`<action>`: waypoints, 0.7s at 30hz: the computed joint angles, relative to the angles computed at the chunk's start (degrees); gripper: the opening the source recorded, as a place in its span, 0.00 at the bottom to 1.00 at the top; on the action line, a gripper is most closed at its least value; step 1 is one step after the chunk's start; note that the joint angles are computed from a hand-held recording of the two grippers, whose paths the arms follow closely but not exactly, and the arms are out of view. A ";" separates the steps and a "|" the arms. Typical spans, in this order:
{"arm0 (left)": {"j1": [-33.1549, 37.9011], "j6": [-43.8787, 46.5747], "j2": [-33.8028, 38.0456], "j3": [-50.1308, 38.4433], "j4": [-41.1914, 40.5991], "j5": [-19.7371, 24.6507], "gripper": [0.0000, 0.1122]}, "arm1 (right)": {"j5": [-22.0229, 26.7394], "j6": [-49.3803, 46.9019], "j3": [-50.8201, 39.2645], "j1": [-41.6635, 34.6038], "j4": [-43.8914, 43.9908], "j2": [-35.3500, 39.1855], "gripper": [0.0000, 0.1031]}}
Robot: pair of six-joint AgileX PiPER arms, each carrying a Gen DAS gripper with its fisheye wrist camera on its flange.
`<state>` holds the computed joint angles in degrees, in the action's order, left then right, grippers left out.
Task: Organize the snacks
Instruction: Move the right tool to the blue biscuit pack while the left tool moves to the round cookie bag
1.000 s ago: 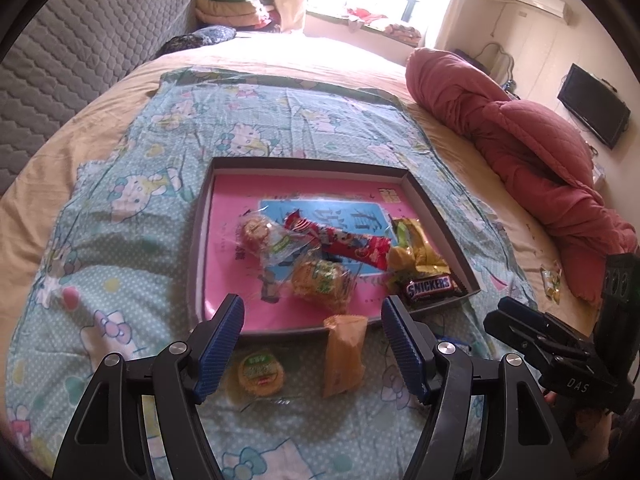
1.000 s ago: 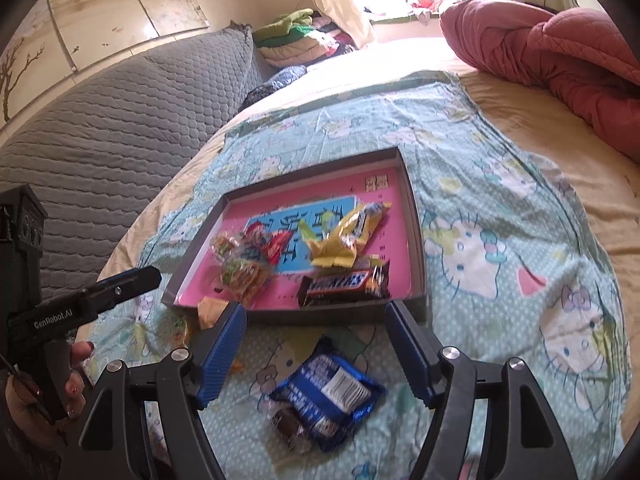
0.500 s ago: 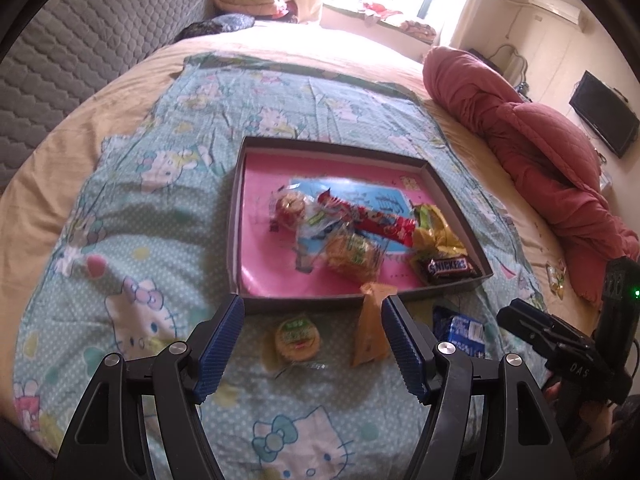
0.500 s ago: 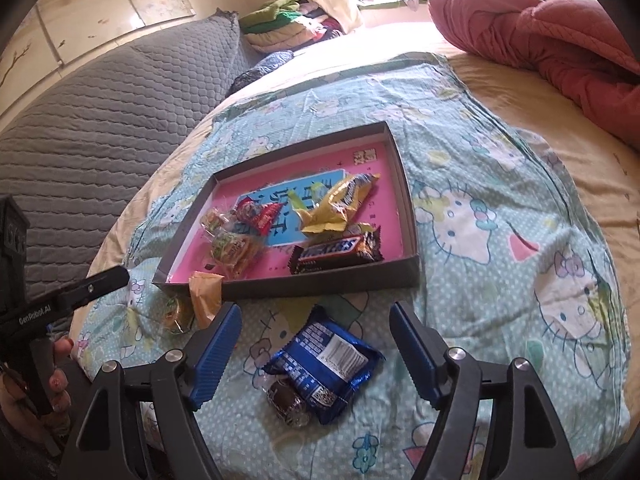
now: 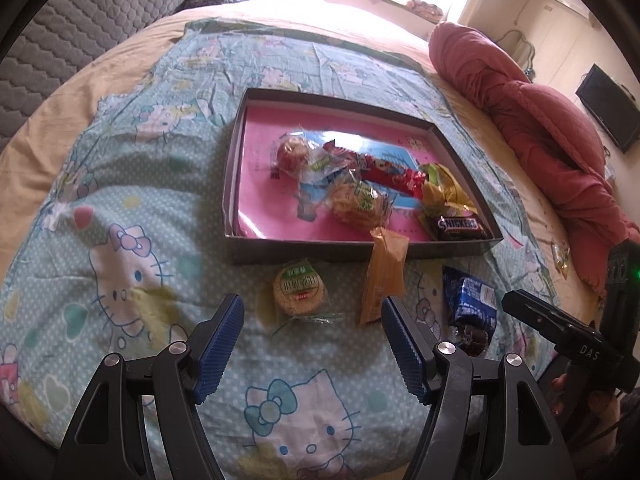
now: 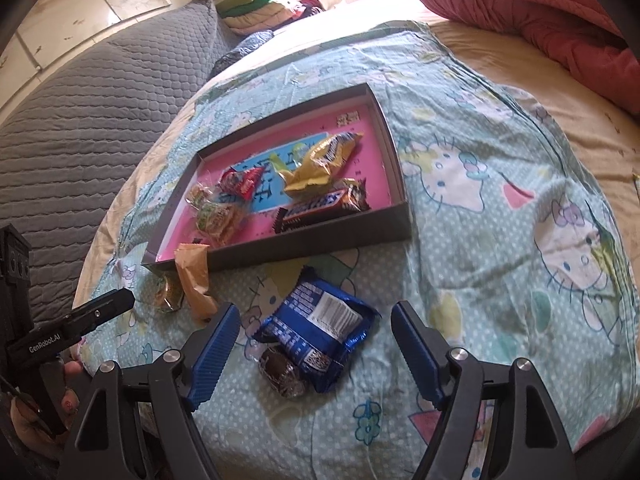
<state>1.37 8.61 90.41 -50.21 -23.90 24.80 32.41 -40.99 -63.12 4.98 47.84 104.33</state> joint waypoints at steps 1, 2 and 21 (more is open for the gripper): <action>0.01 0.34 0.25 -0.04 -0.30 -0.01 0.65 | 0.20 0.75 -0.09 -0.10 -0.41 0.22 0.75; -0.04 0.59 0.55 -0.03 -0.51 -0.10 0.65 | 0.31 1.38 -0.23 -0.13 -0.80 0.43 0.75; 1.50 6.30 6.05 -1.85 -6.73 -1.03 0.65 | -2.12 13.64 -4.66 5.77 -9.24 6.62 0.78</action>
